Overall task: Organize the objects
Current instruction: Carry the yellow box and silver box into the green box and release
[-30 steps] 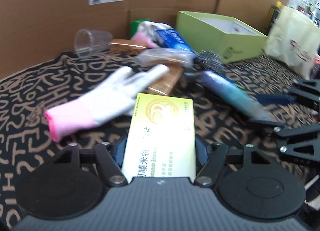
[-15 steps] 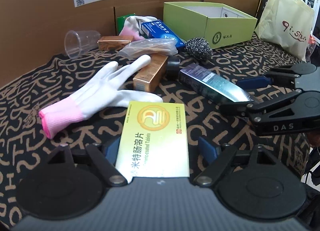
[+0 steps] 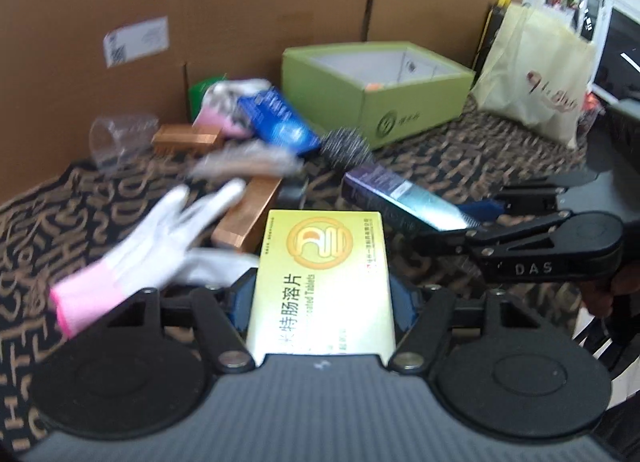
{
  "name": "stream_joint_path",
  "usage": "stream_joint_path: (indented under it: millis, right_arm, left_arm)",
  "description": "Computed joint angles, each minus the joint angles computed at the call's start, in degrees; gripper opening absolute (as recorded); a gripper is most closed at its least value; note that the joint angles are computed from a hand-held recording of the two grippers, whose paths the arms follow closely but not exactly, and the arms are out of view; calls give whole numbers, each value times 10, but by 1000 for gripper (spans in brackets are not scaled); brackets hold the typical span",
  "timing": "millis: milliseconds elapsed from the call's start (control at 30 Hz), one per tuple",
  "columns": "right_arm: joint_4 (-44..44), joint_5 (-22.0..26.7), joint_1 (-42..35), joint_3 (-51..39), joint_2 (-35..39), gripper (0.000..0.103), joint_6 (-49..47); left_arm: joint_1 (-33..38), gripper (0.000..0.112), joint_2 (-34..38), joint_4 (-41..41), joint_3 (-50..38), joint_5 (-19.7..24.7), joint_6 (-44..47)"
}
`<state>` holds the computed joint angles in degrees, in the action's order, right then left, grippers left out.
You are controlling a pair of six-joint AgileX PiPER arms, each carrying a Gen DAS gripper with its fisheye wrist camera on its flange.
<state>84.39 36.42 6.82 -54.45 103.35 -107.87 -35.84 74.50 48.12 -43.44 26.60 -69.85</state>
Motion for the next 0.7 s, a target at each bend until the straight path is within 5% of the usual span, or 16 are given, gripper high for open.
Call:
stream_joint_path:
  millis: [233, 400, 700]
  right_arm:
    - [-32, 29, -67, -76, -3, 43, 65]
    - [-51, 4, -79, -176, 28, 43, 123]
    - [-199, -89, -47, -450, 185, 42, 362]
  left_arm:
    - [36, 65, 69, -89, -161, -44, 159]
    - [60, 65, 182, -166, -333, -31, 266]
    - [121, 65, 450, -338, -723, 84, 398]
